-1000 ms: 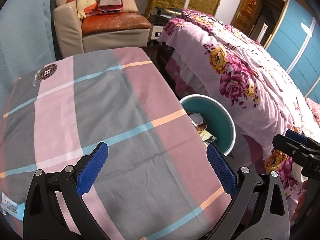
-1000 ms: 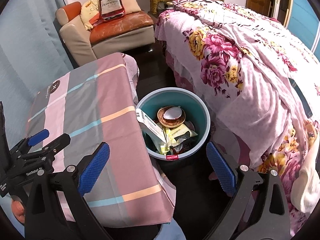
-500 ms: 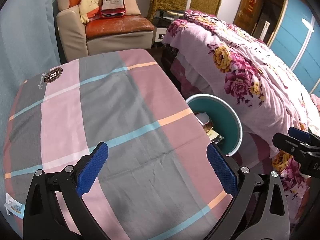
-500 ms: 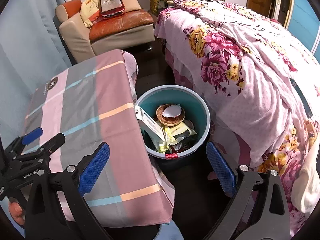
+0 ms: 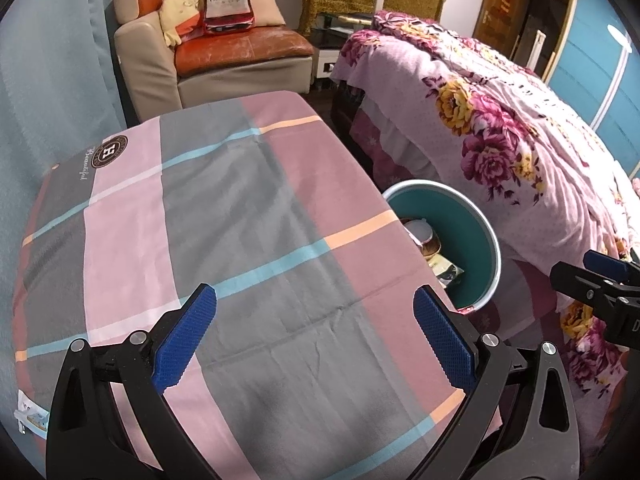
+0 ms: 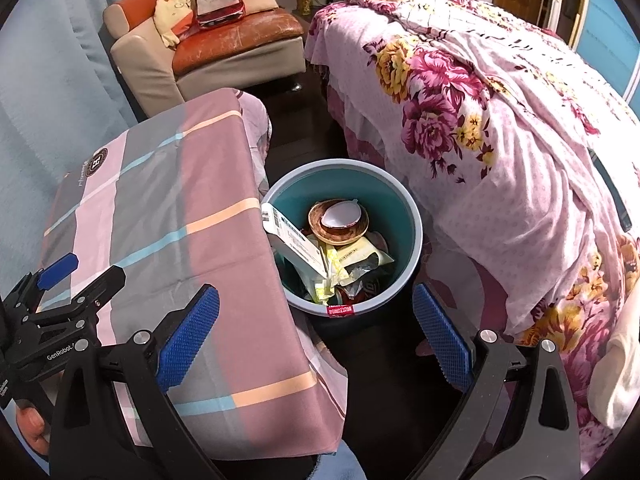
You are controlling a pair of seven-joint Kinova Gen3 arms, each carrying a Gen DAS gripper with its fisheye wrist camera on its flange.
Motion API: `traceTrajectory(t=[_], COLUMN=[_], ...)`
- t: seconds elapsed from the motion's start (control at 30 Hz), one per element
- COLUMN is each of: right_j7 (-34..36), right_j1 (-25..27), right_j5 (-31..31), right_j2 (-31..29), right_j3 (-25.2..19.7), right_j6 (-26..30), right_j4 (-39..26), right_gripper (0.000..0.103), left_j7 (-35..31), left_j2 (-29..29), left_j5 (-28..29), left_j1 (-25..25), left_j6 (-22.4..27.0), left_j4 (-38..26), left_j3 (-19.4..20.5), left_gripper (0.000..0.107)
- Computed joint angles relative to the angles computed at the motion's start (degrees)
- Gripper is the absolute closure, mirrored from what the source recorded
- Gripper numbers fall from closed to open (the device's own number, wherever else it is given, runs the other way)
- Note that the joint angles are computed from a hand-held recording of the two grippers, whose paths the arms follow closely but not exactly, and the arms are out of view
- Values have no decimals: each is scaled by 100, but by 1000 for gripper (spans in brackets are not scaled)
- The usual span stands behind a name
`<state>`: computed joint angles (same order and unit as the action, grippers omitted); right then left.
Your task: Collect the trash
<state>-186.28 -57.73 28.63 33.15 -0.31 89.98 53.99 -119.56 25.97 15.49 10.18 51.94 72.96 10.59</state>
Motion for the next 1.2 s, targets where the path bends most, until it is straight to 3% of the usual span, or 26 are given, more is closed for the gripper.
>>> traceTrajectory(t=[1.2], right_j7=[-33], right_j1=[354], right_j5=[-341], right_j2=[-28], right_j3=[-82], right_j6=[-481], right_j4=[441], right_gripper=[10], left_j7=[293], left_j2=[348], left_j5=[-363], left_j1=[199], left_j6=[84], left_j4=[-236], left_j3=[-88], left_gripper=[9])
